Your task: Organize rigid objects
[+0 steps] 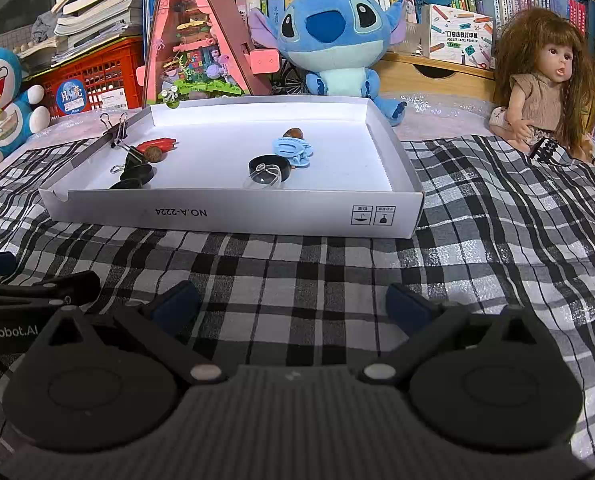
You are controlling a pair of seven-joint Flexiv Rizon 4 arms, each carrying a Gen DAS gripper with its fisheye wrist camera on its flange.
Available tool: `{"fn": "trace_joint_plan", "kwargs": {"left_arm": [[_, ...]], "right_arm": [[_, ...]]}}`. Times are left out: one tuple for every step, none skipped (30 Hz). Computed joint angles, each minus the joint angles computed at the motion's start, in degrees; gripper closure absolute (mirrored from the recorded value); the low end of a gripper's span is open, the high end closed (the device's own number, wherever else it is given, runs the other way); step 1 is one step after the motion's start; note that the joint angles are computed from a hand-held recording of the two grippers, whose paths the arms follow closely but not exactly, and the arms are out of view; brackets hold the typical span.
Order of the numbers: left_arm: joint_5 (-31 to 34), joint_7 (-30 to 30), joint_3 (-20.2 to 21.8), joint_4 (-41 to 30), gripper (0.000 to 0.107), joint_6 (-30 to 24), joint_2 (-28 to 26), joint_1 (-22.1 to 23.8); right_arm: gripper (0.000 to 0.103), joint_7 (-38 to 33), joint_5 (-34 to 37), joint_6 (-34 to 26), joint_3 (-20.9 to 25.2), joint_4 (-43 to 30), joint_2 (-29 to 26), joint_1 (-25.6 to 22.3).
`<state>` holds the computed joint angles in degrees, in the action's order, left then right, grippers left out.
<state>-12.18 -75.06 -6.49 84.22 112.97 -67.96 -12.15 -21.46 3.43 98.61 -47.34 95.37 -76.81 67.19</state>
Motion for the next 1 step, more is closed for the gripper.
{"fn": "trace_joint_plan", "kwargs": {"left_arm": [[0.03, -0.02, -0.01, -0.04, 0.004, -0.01, -0.01, 0.01]], "right_arm": [[0.000, 0.00, 0.00, -0.02, -0.01, -0.02, -0.01, 0.00]]}}
